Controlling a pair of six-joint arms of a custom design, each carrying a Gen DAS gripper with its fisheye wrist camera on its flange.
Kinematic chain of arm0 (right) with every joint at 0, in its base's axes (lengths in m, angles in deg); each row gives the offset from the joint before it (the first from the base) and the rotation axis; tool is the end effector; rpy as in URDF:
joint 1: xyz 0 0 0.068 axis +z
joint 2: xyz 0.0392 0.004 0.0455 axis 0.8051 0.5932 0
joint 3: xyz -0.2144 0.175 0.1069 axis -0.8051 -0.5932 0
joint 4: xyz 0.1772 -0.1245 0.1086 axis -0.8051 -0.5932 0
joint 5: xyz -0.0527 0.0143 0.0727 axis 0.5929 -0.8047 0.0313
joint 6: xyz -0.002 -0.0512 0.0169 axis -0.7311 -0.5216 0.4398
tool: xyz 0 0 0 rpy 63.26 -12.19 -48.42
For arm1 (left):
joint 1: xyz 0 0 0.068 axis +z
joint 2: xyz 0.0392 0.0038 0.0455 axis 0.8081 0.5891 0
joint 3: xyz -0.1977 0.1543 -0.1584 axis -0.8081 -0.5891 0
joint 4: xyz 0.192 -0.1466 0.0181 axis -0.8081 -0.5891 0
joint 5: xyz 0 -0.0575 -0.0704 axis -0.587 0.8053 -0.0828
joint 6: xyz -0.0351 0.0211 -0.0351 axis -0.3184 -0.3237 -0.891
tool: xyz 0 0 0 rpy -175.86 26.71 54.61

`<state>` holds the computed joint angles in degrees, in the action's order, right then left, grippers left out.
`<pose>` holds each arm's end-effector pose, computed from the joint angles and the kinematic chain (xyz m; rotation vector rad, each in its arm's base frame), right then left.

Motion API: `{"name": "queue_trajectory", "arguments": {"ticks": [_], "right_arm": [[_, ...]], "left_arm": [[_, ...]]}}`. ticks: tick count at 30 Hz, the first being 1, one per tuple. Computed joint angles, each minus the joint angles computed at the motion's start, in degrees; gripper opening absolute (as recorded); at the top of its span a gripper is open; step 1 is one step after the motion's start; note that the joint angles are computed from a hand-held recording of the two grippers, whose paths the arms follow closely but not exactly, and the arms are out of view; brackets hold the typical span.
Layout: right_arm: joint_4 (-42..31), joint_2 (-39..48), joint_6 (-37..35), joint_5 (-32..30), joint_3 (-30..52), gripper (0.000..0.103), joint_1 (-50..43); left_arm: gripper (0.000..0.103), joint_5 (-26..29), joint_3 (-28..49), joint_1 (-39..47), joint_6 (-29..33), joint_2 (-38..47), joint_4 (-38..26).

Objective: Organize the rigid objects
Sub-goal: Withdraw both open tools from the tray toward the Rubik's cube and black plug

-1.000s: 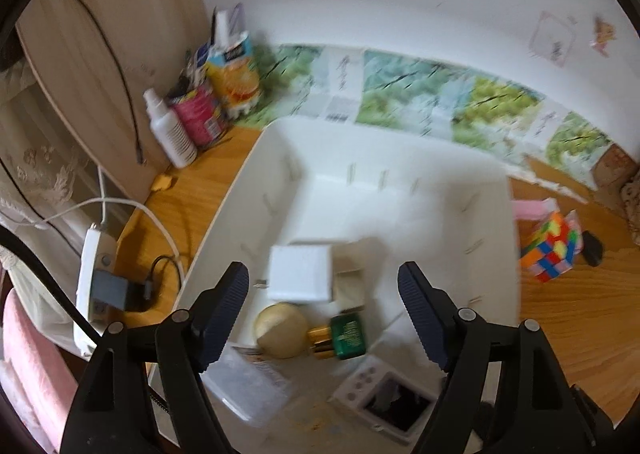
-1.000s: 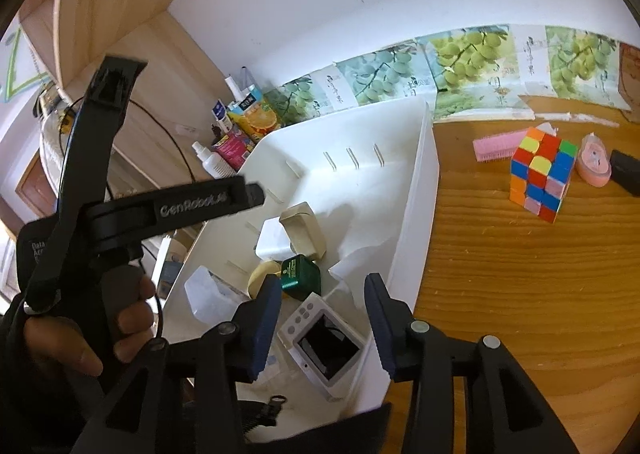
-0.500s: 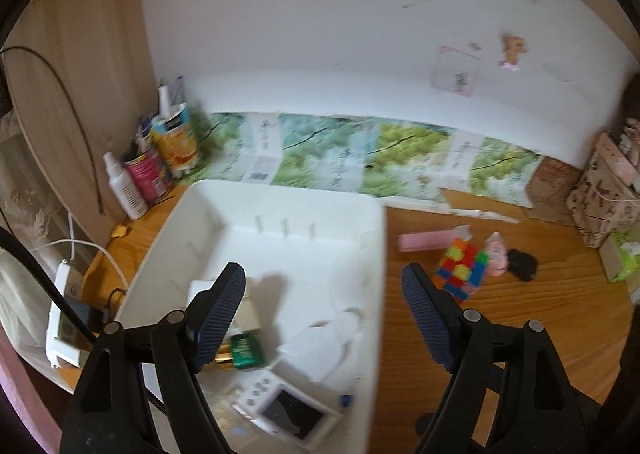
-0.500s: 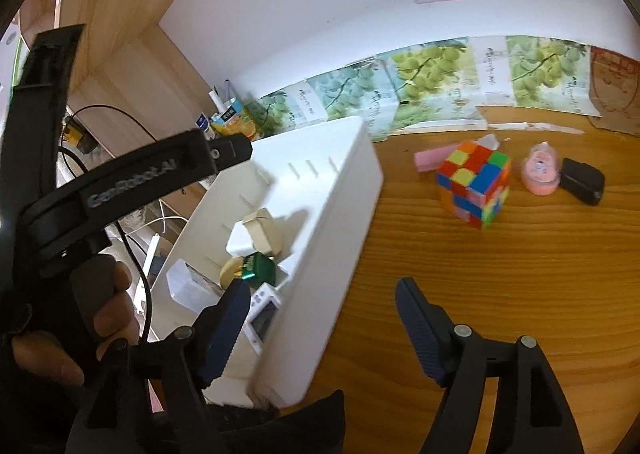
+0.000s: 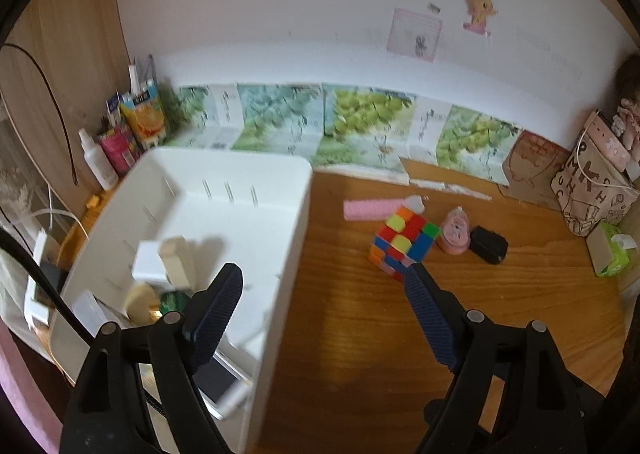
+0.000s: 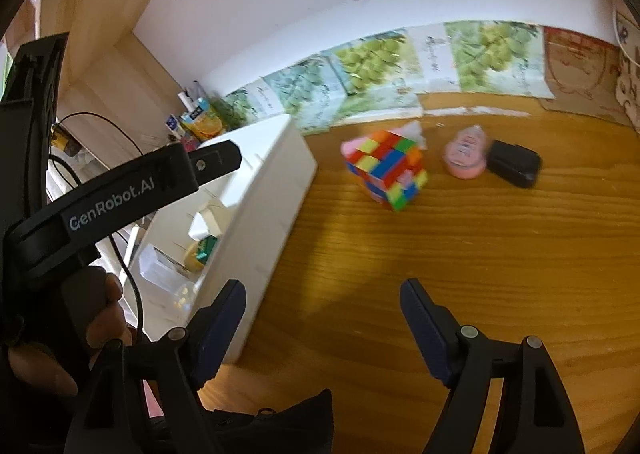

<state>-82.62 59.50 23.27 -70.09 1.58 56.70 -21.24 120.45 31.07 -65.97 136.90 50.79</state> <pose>0.2487 0.0172 0.2001 0.6258 2.3805 0.4271 0.3527 -0.1522 0.2607 0.6418 2.3853 -0.2478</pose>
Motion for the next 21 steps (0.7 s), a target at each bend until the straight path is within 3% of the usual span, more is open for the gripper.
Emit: {"name": "queue_trajectory", "arguments": {"ticks": [10,21], "right_arm": [[-3.3,-1.0,-7.1,-4.2,-2.8,0.08,-9.4],[0.9,4.0,-13.2,0.5,-2.9,0.08,-19.6]], "left_arm": [[0.085,-5.3,-0.9,-4.8,-7.9,2.9,-3.4],[0.085,-3.2,5.7,-7.1,-11.5,10.0,-11.4]]}}
